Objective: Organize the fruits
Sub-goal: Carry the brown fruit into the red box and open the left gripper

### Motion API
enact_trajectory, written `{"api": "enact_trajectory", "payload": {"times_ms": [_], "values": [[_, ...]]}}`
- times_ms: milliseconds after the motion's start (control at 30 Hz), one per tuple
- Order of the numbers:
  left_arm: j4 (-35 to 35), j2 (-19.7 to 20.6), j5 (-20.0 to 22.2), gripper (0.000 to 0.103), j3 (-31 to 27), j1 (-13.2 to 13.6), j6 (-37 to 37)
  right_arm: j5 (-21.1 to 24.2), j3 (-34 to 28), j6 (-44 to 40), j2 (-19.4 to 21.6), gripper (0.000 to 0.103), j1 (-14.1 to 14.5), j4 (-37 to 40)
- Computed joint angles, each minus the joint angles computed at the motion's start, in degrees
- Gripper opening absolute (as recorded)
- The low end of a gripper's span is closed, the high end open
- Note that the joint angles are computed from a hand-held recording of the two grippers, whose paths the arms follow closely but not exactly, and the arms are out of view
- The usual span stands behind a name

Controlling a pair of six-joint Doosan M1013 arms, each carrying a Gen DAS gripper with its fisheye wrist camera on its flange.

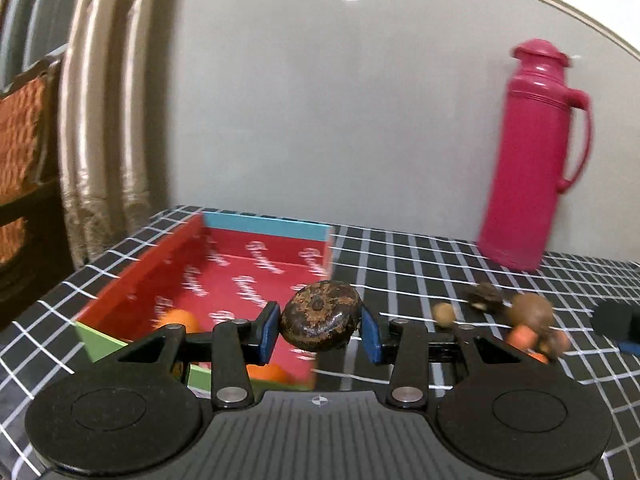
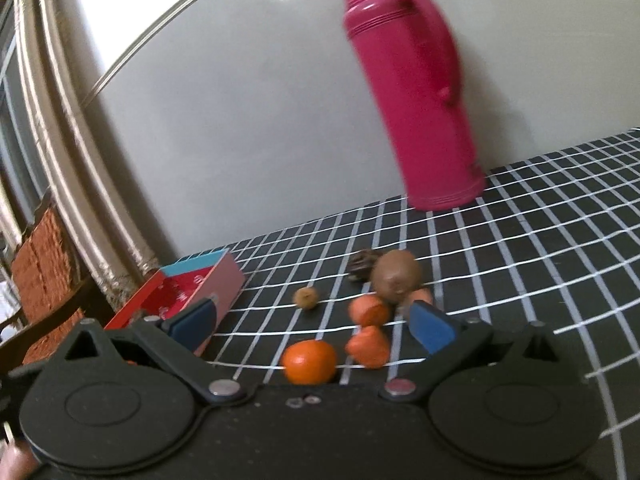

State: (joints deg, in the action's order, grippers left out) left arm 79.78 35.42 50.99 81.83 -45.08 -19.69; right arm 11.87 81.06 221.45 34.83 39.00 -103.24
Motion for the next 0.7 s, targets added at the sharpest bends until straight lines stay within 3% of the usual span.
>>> {"api": "enact_trajectory", "payload": {"times_ms": [567,700], "values": [[-11.13,1.54,-2.92,0.043,-3.25,4.81,6.5,-4.99,-6.7,-23.14,4.01,0.103,1.09,21.43],[-14.52,2.13,-3.17,0.043,-4.23,5.33,9.55,-5.34,-6.94,-22.96,4.18,0.103,1.02,21.71]]}}
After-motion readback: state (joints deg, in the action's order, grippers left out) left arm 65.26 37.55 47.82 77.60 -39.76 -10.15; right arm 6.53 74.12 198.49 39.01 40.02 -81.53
